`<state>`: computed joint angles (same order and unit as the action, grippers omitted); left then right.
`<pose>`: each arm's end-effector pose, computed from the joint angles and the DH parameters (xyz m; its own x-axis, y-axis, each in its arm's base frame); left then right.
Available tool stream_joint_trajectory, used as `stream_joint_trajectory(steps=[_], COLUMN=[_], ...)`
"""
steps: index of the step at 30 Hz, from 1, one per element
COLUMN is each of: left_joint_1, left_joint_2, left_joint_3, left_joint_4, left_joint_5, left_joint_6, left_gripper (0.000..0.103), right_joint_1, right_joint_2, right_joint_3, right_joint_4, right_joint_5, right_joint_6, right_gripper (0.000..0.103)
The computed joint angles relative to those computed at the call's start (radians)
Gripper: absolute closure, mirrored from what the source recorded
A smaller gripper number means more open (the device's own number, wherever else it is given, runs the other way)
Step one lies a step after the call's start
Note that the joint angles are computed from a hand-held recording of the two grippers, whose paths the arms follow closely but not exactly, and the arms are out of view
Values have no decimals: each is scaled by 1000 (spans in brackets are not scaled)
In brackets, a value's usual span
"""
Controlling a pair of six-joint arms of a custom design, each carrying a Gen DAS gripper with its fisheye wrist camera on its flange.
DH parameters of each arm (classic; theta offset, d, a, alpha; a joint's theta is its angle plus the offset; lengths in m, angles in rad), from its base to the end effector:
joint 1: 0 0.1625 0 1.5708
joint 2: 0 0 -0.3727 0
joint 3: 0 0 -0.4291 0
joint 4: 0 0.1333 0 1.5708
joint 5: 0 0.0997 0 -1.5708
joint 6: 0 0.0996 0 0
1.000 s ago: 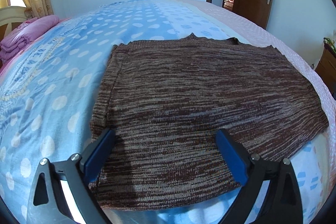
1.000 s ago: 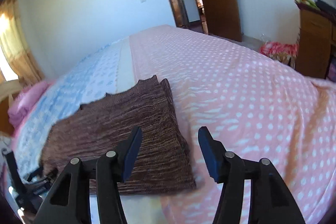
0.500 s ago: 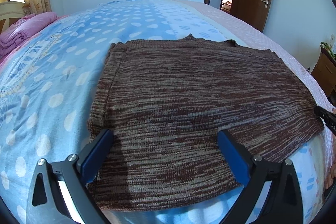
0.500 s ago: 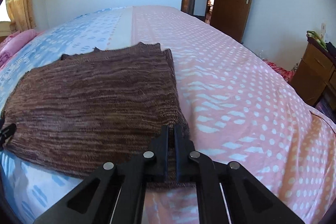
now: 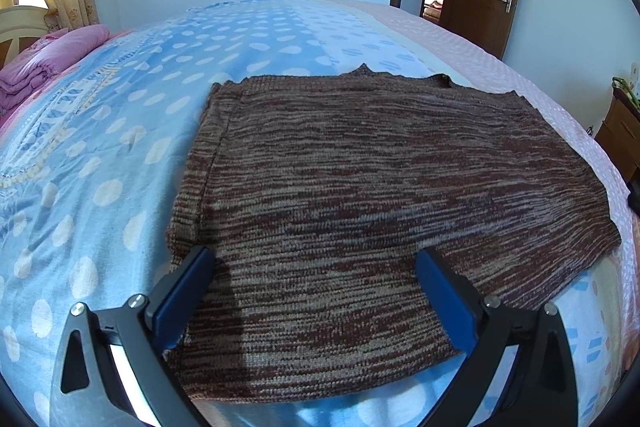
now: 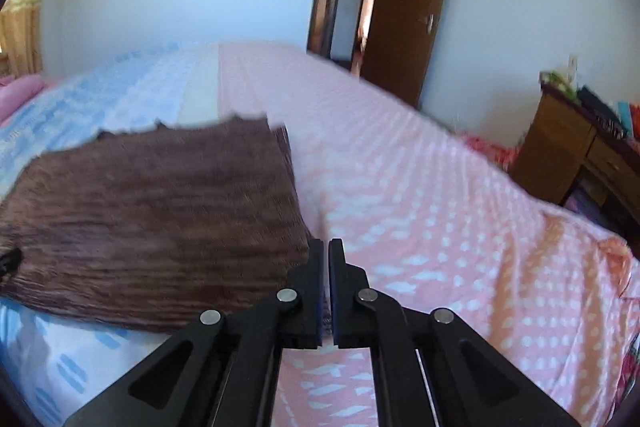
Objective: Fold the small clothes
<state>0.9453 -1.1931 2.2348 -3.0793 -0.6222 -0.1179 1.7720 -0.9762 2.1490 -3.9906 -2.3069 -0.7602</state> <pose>-0.1010 -0.5058 0.1315 -0.7433 -0.0407 -0.6677 0.4385 0.7242 -0.5323 0.1604 -0.4539 0.1467 -0.5746 0.1298 0.8081 -0.6341 0.5536 -0.5398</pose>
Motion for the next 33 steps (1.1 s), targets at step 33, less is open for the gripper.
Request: stream_joint_trajectory(steps=[33], left_joint_1=[-75], left_joint_2=[-241], left_joint_3=[233], left_joint_4=[41], left_joint_5=[116], left_joint_6=[-525], left_gripper=[2], right_joint_1=[-23], right_joint_2=[104], right_joint_3=[-81], right_joint_4=[391], right_joint_5=[239], right_joint_6=[234], right_gripper=[100])
